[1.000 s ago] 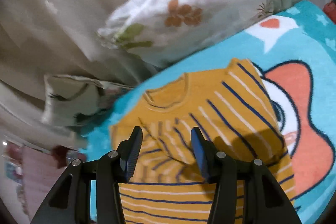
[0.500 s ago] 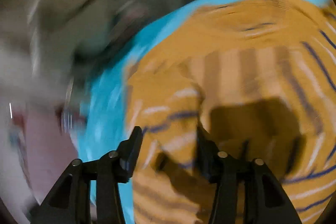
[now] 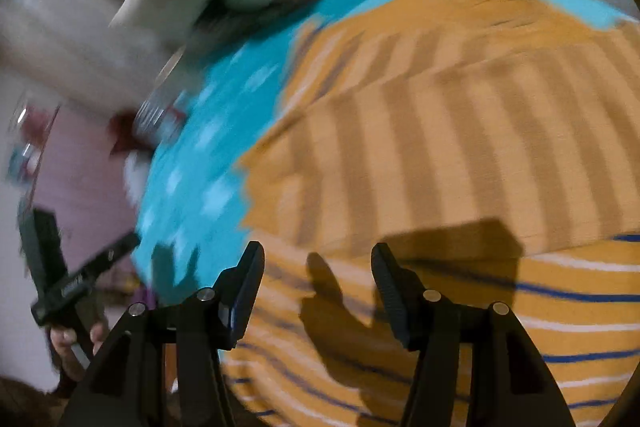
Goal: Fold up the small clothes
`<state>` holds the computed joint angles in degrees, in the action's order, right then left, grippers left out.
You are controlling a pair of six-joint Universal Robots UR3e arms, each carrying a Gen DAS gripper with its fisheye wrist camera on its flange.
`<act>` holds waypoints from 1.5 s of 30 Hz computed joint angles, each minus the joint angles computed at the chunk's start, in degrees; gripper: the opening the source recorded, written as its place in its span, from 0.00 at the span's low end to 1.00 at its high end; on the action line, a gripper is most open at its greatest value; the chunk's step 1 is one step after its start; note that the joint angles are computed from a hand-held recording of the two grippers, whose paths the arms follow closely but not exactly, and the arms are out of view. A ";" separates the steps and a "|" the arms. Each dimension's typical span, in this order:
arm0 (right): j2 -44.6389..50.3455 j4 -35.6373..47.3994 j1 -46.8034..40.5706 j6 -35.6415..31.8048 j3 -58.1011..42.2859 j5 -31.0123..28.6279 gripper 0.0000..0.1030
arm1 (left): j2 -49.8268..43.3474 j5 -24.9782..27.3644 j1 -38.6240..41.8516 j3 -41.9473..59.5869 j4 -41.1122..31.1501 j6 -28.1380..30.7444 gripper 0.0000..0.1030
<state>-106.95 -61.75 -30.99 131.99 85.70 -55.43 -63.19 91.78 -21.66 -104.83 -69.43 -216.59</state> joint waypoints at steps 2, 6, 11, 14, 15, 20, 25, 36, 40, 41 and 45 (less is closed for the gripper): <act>0.64 -0.64 -3.83 1.19 -1.70 -0.06 0.59 | -6.20 -1.47 -0.14 1.27 5.66 4.12 0.70; -0.15 0.90 -13.95 0.29 -2.45 0.24 0.60 | -21.19 -1.40 -3.15 7.01 14.58 9.72 0.72; -1.37 0.56 -18.78 -0.01 0.26 -2.01 0.60 | -37.01 -4.77 -3.57 18.19 14.72 13.82 0.60; -1.29 1.15 -22.99 -2.71 -0.29 -3.72 0.60 | -36.72 -12.83 -1.34 19.44 15.14 14.08 0.04; -1.36 0.73 -23.82 -3.20 -0.15 -3.86 0.60 | -36.25 -12.37 -1.39 20.52 15.16 13.21 0.04; 5.54 -4.94 -23.59 -1.60 -6.74 -2.33 0.60 | -39.20 -13.27 1.43 29.52 14.09 11.62 0.04; 19.84 -25.11 -12.88 11.47 -15.07 -3.00 0.70 | -46.42 -6.34 -0.97 40.00 9.24 11.29 0.04; 39.65 -18.34 -8.71 12.34 -38.45 -6.44 0.14 | -53.64 -0.77 -3.93 47.69 3.08 8.18 0.05; 43.31 -22.01 -6.19 13.14 -40.86 -12.65 0.18 | -63.11 5.93 -6.83 59.68 -5.06 5.64 0.12; 44.46 -22.09 -5.47 13.43 -41.30 -14.04 0.21 | -63.11 7.10 -7.37 59.67 -4.82 4.66 0.13; 42.50 -19.99 -9.25 12.16 -39.60 -7.50 0.36 | -57.84 13.76 -11.18 57.67 -7.58 -1.04 0.33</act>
<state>-64.44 -81.74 -40.24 144.15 46.10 -62.93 -121.03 105.54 -32.85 -47.16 -77.01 -217.63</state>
